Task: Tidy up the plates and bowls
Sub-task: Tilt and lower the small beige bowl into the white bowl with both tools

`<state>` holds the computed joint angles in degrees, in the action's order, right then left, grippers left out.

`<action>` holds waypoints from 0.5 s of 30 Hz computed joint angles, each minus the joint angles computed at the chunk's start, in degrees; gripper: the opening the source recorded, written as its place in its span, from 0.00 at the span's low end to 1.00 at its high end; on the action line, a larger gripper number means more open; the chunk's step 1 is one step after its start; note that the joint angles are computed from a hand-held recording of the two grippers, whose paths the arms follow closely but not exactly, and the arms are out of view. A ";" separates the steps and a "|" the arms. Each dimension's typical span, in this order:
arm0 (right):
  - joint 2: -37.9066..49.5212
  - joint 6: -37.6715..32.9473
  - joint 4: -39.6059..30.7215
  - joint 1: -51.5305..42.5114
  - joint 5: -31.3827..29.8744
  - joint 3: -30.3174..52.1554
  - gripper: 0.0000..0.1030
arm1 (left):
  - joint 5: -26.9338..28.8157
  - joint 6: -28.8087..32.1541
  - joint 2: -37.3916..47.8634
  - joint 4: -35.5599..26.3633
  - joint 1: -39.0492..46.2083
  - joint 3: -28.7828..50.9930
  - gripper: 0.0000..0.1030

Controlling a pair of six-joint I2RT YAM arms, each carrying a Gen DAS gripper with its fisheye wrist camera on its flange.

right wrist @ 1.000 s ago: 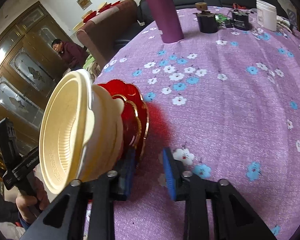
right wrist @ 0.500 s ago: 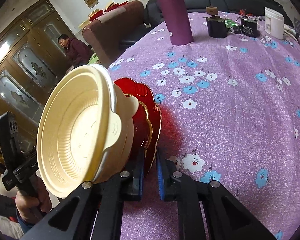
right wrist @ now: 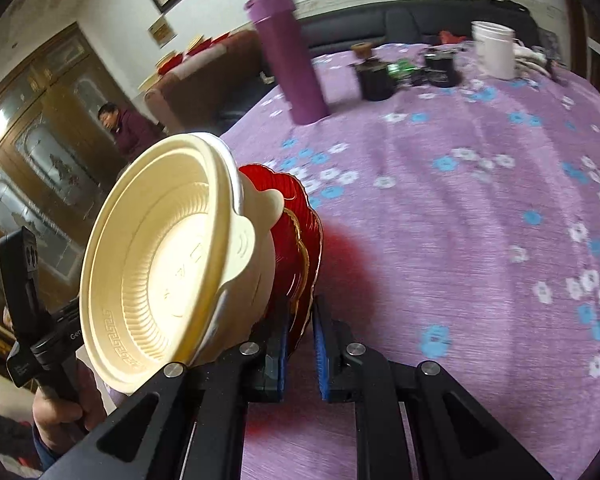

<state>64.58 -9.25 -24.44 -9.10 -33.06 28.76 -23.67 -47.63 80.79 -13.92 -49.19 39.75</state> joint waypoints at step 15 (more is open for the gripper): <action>11.74 -19.33 -7.38 -35.37 -6.55 8.85 0.14 | 1.14 2.54 33.40 -5.63 -8.07 35.86 0.13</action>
